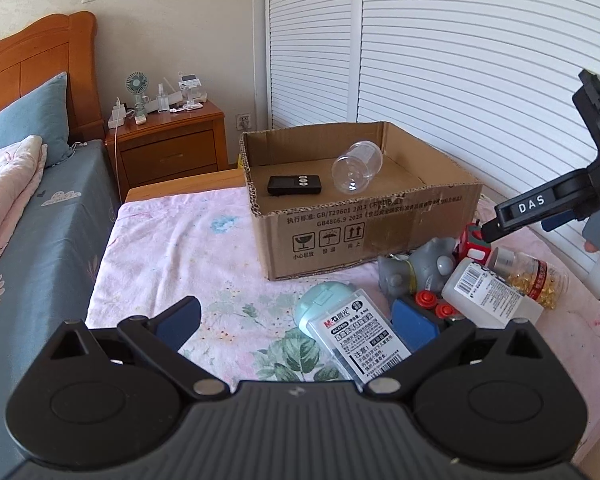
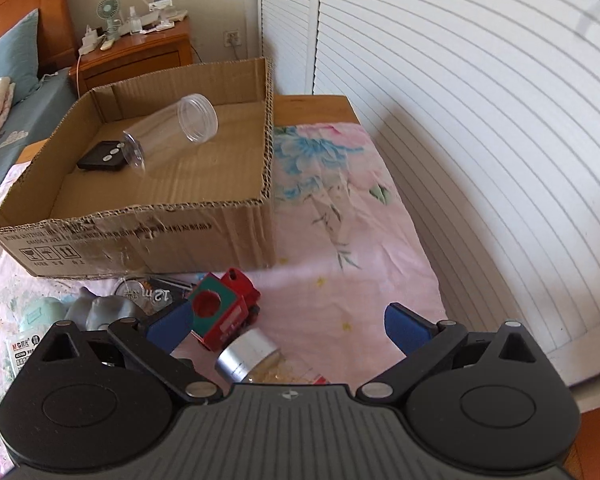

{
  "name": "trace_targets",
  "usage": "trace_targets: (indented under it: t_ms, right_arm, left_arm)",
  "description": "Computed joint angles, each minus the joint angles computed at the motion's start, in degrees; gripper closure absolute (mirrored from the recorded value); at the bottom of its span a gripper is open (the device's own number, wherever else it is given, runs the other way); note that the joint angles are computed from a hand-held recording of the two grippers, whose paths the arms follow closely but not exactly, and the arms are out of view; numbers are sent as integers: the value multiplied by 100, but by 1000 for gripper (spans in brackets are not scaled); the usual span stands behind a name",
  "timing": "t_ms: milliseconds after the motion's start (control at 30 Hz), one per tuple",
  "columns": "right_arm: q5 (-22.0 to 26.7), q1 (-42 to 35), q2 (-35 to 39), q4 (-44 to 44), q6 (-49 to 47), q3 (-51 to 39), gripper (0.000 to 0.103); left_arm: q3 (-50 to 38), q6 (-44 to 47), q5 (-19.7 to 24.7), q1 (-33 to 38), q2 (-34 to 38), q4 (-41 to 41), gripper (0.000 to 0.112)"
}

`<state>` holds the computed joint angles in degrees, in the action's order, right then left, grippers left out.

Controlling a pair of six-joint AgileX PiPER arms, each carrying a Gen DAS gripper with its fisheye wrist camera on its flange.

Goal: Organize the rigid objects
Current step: 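Move the right gripper to the gold-capped capsule bottle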

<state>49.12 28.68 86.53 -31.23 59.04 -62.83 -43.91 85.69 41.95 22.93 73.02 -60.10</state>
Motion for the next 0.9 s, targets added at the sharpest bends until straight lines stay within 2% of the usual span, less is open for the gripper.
trace_targets:
  t_ms: [100, 267, 467, 600, 733, 900]
  right_arm:
    - [-192, -84, 29, 161, 55, 123, 0]
    - [-190, -106, -105, 255, 123, 330, 0]
    - [-707, -434, -122, 687, 24, 533, 0]
    - [-286, -163, 74, 321, 215, 416, 0]
    - [-450, -208, -168, 583, 198, 774, 0]
    - [-317, 78, -576, 345, 685, 1262, 0]
  left_arm:
    - [18, 1, 50, 5, -14, 23, 11]
    - [-10, 28, 176, 86, -6, 21, 11]
    - [35, 29, 104, -25, -10, 68, 11]
    - [35, 90, 225, 8, -6, 87, 11]
    - [20, 185, 251, -7, -6, 116, 11]
    - [-82, 422, 547, -24, 106, 244, 11]
